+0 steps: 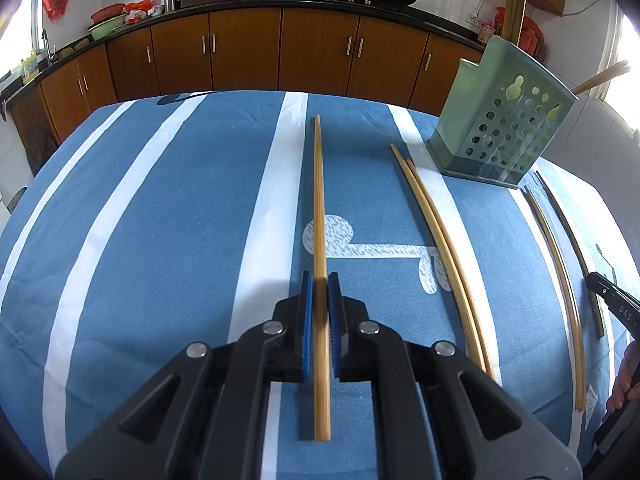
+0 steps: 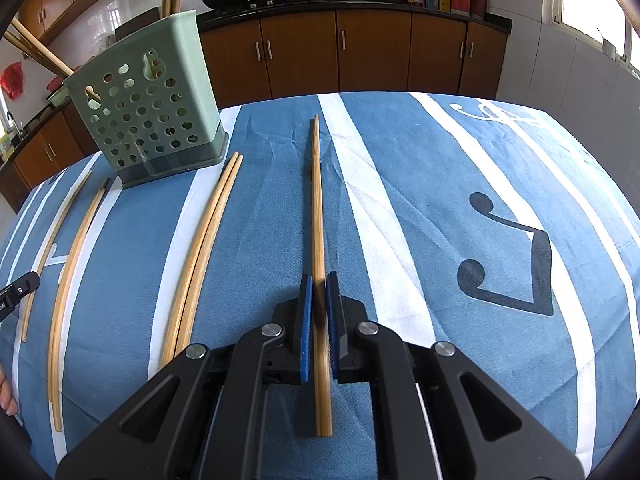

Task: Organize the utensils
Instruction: 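Lift both held chopsticks and carry them above the green holder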

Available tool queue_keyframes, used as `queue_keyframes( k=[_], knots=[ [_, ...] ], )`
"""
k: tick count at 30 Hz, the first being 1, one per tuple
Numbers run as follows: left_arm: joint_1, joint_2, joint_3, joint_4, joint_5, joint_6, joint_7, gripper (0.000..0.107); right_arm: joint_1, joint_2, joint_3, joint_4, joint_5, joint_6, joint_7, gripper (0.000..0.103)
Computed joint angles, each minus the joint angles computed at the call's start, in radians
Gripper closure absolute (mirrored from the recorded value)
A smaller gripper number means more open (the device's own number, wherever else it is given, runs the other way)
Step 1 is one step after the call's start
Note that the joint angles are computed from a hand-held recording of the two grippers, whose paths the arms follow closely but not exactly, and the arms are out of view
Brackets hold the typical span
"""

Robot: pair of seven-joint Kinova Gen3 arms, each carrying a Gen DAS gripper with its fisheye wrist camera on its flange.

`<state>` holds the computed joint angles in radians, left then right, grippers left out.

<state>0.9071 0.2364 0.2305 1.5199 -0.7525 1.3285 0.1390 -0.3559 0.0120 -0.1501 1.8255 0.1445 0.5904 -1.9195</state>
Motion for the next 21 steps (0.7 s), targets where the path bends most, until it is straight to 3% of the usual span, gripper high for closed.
queue_keyframes(
  k=[6,16,21],
  knots=[
    [0.018,0.018,0.003,-0.025,0.002,0.041,-0.014,0.098,0.0,-0.016,-0.003,0.015,-0.002,0.001,0.0,0.095],
    [0.052,0.021,0.008,-0.048,0.023,0.083,-0.039,0.1,0.031,-0.065,0.013,0.043,-0.125,-0.026,0.097,0.096],
    [0.081,0.003,0.011,-0.072,-0.032,0.131,-0.024,0.1,0.051,-0.125,0.017,0.045,-0.153,-0.058,0.126,0.096]
  ],
)
